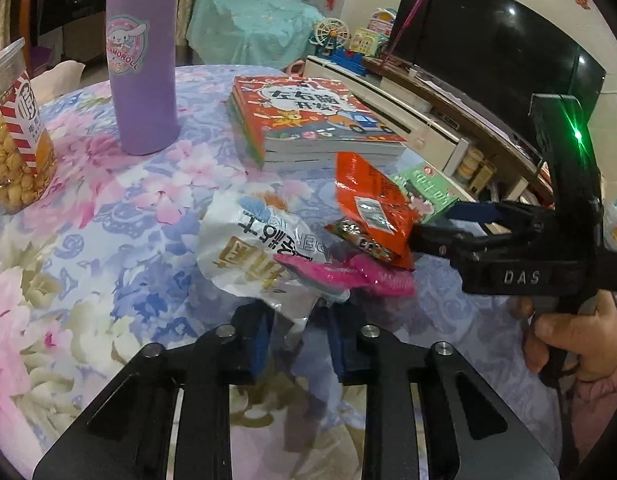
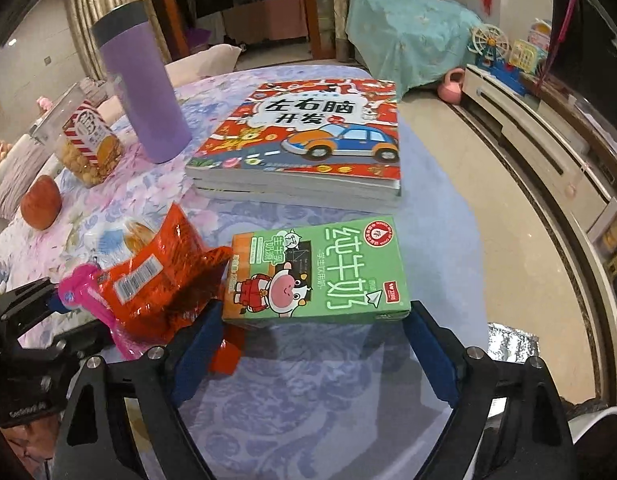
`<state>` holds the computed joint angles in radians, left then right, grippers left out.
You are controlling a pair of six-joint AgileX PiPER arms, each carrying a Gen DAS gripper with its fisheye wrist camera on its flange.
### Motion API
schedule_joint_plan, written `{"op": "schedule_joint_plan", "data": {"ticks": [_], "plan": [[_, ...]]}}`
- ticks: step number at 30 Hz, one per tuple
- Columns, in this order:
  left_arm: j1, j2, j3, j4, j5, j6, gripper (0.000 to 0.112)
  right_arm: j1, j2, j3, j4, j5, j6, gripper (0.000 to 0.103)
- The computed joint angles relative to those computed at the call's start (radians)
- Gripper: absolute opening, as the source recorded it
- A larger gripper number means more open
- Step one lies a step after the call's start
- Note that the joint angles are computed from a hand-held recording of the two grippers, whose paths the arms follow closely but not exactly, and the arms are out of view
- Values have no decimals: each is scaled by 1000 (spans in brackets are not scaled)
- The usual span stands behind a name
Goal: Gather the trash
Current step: 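Grasp the white printed snack bag with the left tool while the right tool grasps the green milk carton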
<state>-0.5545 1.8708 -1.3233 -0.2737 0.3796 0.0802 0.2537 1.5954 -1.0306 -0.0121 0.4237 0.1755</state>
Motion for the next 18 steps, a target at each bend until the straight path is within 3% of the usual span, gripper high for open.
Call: {"op": "schedule_joint_plan", "data": {"ticks": [6,11,18], "plan": [[2,-131,164,-30,-44,12,20,35,-80,76,87,-40,-42,90],[15,-280,340,-27,-81,-28,20,120,-192,174,47,-57,58,90],[53,-488,557,-60,-79,-31,20,297,-376,308,-239,-29,465,90]]}}
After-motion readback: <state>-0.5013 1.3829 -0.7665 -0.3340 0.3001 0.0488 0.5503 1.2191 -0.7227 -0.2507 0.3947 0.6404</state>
